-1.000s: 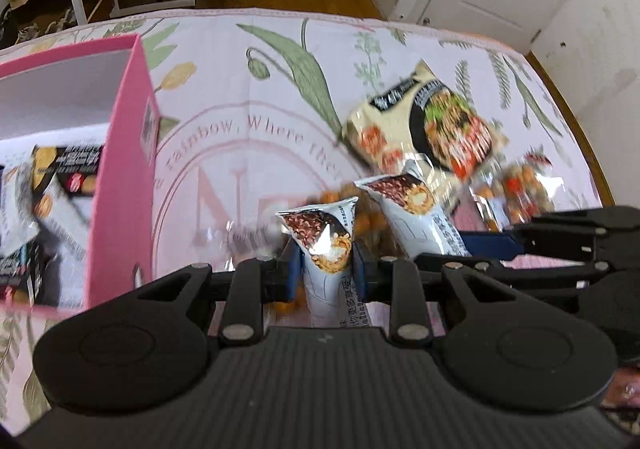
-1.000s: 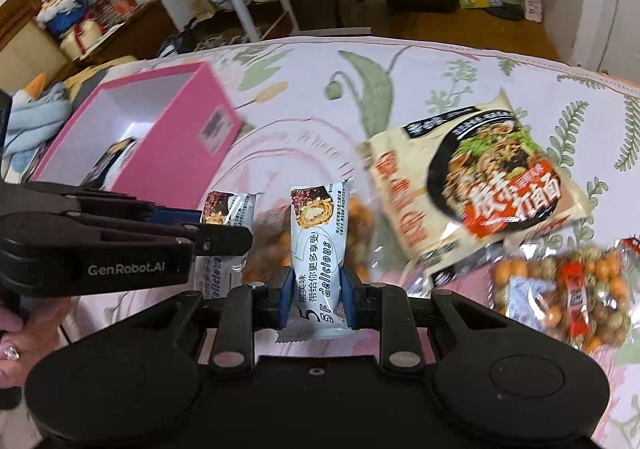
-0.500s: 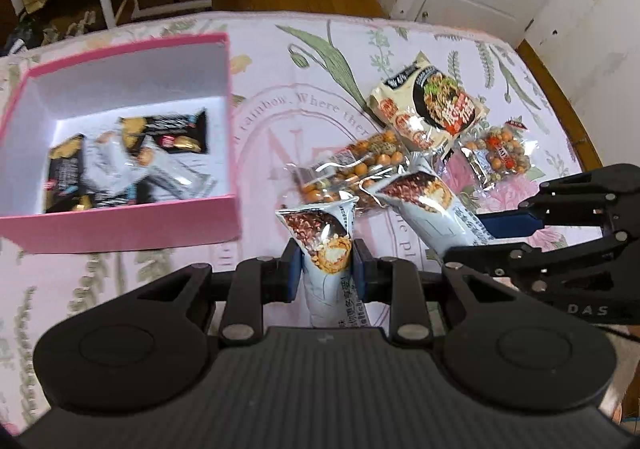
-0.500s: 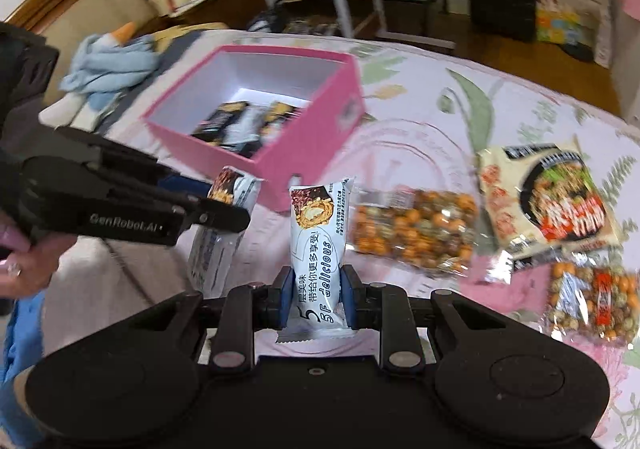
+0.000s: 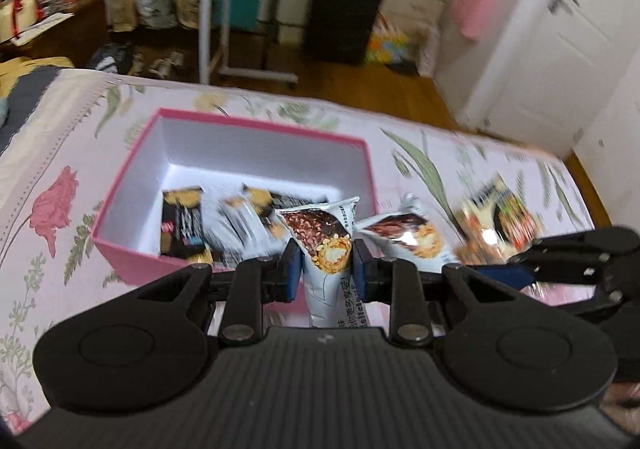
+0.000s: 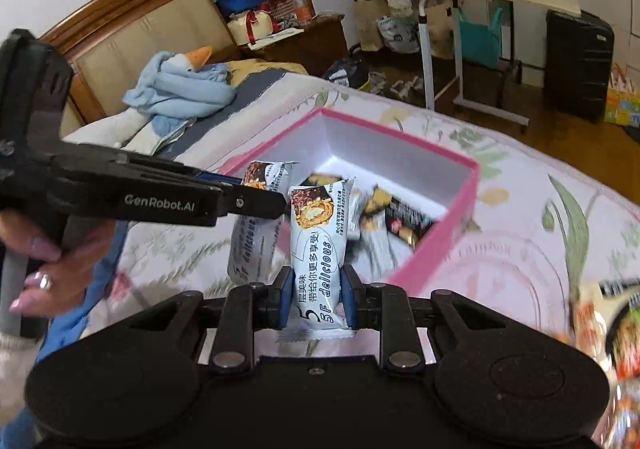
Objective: Organize snacks
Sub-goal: 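Carry the white packets in both tools over the pink box, then open both tools to drop the white packets into the pink box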
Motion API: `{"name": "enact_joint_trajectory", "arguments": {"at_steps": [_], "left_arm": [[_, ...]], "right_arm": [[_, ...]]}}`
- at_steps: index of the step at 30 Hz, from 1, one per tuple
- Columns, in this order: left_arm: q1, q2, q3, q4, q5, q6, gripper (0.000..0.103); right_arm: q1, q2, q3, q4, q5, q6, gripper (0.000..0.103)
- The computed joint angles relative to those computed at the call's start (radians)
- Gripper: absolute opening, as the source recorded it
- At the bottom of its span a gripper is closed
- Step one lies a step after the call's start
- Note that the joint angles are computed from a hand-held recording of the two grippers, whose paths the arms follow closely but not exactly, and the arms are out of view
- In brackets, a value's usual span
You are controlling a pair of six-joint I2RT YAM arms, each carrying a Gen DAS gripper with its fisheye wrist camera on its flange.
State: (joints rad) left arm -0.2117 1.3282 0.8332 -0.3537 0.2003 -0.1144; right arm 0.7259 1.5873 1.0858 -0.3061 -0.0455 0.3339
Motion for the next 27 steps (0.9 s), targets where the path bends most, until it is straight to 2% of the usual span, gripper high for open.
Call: {"name": "enact_joint_trajectory", "arguments": {"at_steps": [4,6,10,12,17,21,22,24,25,27], "left_arm": [[0.045,0.178,0.052,0.157,0.031,-0.063,0.025],[0.049,0.277,0.097,0.215,0.009,-0.075,0.025],[0.080,0.496,0.236,0.231,0.040,-0.114,0.025],[0.099,0.590,0.289,0.243,0.072,-0.157,0.025],[0.109,0.754,0.396,0.253,0.085,-0.180,0.026],[0.094,0.835,0.469,0.219,0.098,-0.204,0.027],[0.082,0.844,0.483,0.200,0.073,-0.185,0.030],[0.056,0.837,0.471,0.212,0.026,-0.119,0.035],[0.045,0.820,0.448,0.228,-0.005,-0.100,0.043],[0.036,0.772,0.393,0.263,-0.035,-0.066,0.046]], "right_arm": [[-0.021,0.225,0.247,-0.104,0.070,-0.133,0.028],[-0.037,0.307,0.339,-0.145,0.081,-0.192,0.028],[-0.079,0.528,0.620,-0.318,0.057,-0.270,0.028],[-0.077,0.604,0.722,-0.374,0.098,-0.292,0.028],[-0.084,0.763,0.914,-0.487,0.114,-0.359,0.028],[-0.081,0.824,0.949,-0.482,0.148,-0.384,0.029],[-0.076,0.813,0.918,-0.452,0.171,-0.391,0.030],[-0.064,0.762,0.826,-0.373,0.210,-0.398,0.039],[-0.063,0.729,0.776,-0.339,0.209,-0.396,0.040],[-0.067,0.636,0.665,-0.281,0.190,-0.366,0.041]]}}
